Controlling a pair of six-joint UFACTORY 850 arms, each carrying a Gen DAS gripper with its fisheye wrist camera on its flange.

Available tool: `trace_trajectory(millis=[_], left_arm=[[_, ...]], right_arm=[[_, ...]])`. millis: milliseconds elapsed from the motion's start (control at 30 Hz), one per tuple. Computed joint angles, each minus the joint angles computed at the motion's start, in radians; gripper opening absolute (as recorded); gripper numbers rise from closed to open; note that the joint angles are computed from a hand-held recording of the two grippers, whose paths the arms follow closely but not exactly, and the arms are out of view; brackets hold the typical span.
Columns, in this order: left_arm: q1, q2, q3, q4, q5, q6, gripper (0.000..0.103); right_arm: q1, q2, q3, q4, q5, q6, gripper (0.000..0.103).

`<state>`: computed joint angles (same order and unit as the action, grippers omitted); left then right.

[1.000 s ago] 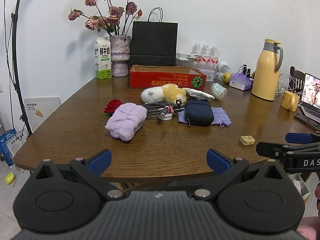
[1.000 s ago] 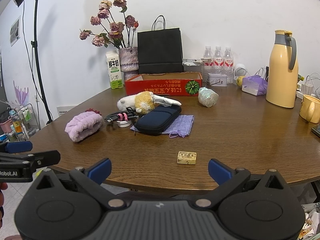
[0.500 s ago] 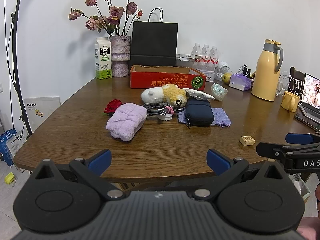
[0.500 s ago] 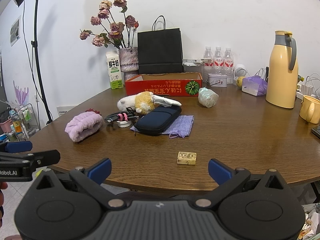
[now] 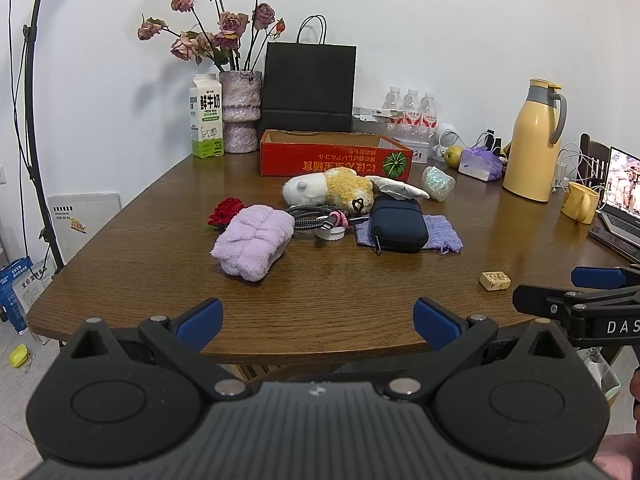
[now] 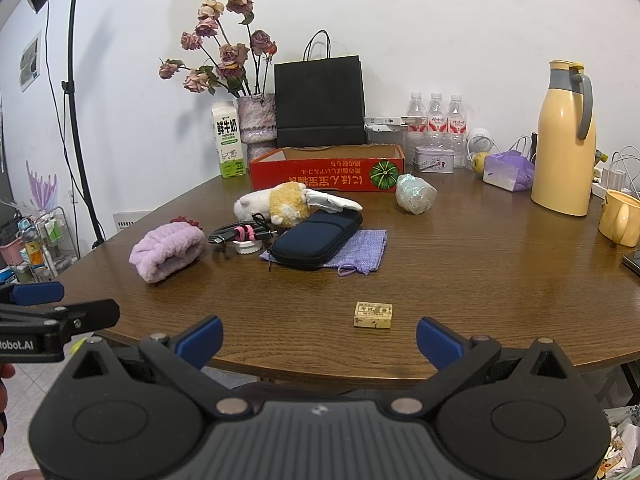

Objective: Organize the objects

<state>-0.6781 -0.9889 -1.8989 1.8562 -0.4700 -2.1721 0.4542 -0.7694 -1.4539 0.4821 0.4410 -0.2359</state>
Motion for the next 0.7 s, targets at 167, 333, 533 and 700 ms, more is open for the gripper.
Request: trace_trajectory(millis=[167, 333, 533, 700], left_arm=[[0.000, 0.000, -0.001, -0.004, 0.000, 0.002, 0.103], [0.000, 0.001, 0.003, -0.006, 0.002, -0.002, 0.103], [-0.001, 0.000, 0.002, -0.009, 0.002, 0.000, 0.103], [0.006, -0.007, -0.008, -0.039, 0.017, 0.016, 0.103]], right_arm=[[0.000, 0.000, 0.000, 0.000, 0.000, 0.000, 0.103], [0.000, -0.001, -0.001, -0.001, 0.000, 0.000, 0.103], [0.001, -0.003, -0.003, 0.003, -0.001, -0.003, 0.103], [-0.003, -0.004, -0.003, 0.004, -0.007, -0.003, 0.103]])
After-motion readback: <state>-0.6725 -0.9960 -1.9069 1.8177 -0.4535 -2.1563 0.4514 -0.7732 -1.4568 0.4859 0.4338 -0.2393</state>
